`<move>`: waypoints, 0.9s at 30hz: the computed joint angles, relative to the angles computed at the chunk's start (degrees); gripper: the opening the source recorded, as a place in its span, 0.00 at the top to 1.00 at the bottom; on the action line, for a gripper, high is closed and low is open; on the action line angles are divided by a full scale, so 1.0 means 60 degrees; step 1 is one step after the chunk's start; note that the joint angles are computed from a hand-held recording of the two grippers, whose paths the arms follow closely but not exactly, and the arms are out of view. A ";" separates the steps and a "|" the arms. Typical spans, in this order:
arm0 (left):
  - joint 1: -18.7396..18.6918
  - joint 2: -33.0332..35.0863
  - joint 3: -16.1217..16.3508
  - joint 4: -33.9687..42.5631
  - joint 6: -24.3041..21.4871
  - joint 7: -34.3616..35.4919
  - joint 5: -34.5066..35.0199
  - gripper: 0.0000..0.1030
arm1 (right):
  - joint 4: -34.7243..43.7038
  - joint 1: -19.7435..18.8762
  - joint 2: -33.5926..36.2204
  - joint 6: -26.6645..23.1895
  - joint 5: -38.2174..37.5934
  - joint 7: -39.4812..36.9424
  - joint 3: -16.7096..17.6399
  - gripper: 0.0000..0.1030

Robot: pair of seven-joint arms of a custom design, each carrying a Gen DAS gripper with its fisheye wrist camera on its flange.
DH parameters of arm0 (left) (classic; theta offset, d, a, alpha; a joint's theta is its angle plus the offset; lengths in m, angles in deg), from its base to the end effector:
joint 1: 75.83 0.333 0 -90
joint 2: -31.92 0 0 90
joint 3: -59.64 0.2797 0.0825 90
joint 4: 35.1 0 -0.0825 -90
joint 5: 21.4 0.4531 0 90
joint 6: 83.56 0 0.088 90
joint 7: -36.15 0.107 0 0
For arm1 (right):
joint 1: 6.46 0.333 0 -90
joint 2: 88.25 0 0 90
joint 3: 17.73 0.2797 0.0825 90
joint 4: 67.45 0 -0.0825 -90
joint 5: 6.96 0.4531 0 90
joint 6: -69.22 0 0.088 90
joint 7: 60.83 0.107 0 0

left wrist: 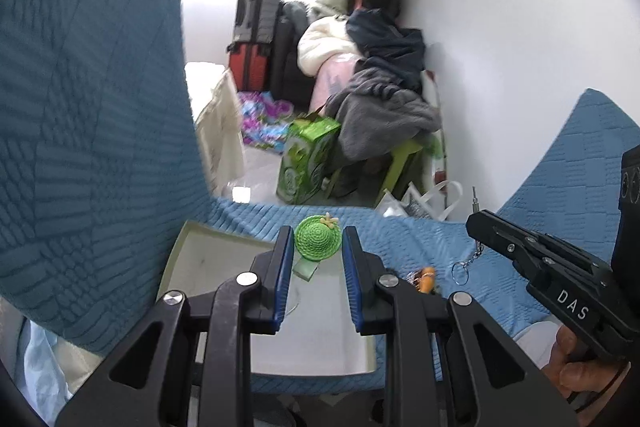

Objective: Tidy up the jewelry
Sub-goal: 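Carry the green charm with the left gripper into the box while the right gripper carries the keyring there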

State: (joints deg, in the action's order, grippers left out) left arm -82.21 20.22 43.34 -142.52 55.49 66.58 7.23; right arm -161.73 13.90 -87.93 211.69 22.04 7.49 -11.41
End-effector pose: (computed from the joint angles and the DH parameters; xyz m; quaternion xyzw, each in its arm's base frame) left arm 0.5703 -0.2515 0.6382 -0.7466 0.5097 -0.3326 0.2688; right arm 0.6093 0.3034 0.6511 -0.7845 0.4264 -0.1030 0.4384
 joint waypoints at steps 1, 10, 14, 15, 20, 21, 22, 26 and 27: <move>0.0010 -0.0051 0.0059 -0.0147 -0.0006 -0.0004 -0.0121 0.76 | 0.0099 0.0024 0.0143 -0.0126 -0.0063 0.0034 0.0026 0.96; 0.0086 -0.0006 0.0325 -0.0876 -0.0054 0.0259 -0.1267 0.76 | 0.1035 0.0071 0.1375 -0.1354 -0.0771 0.0194 0.0353 0.96; 0.0095 0.0075 0.0443 -0.1039 -0.0130 0.0575 -0.1823 0.76 | 0.1507 0.0076 0.1951 -0.1903 -0.1190 0.0499 0.0445 0.96; 0.0100 0.0145 0.0464 -0.1021 -0.0233 0.0676 -0.1927 0.76 | 0.1635 0.0071 0.2076 -0.1991 -0.1290 0.0577 0.0459 0.96; 0.0090 0.0337 0.0574 -0.1114 -0.0489 0.0934 -0.2419 0.76 | 0.2298 0.0102 0.2782 -0.2698 -0.1885 0.1075 0.0511 0.96; 0.0087 0.0362 0.0585 -0.1138 -0.0518 0.0940 -0.2485 0.76 | 0.2368 0.0083 0.2861 -0.2817 -0.1906 0.1125 0.0533 0.96; 0.0086 0.0372 0.0598 -0.1153 -0.0522 0.0959 -0.2531 0.76 | 0.2359 0.0072 0.2898 -0.2842 -0.1928 0.1146 0.0553 0.96; 0.0066 0.0471 0.0619 -0.1091 -0.0565 0.1006 -0.2650 0.76 | 0.2402 0.0033 0.2958 -0.2891 -0.1989 0.1173 0.0601 0.96; 0.0060 0.0481 0.0615 -0.1058 -0.0604 0.1028 -0.2631 0.76 | 0.2433 0.0025 0.2981 -0.2914 -0.2007 0.1175 0.0603 0.96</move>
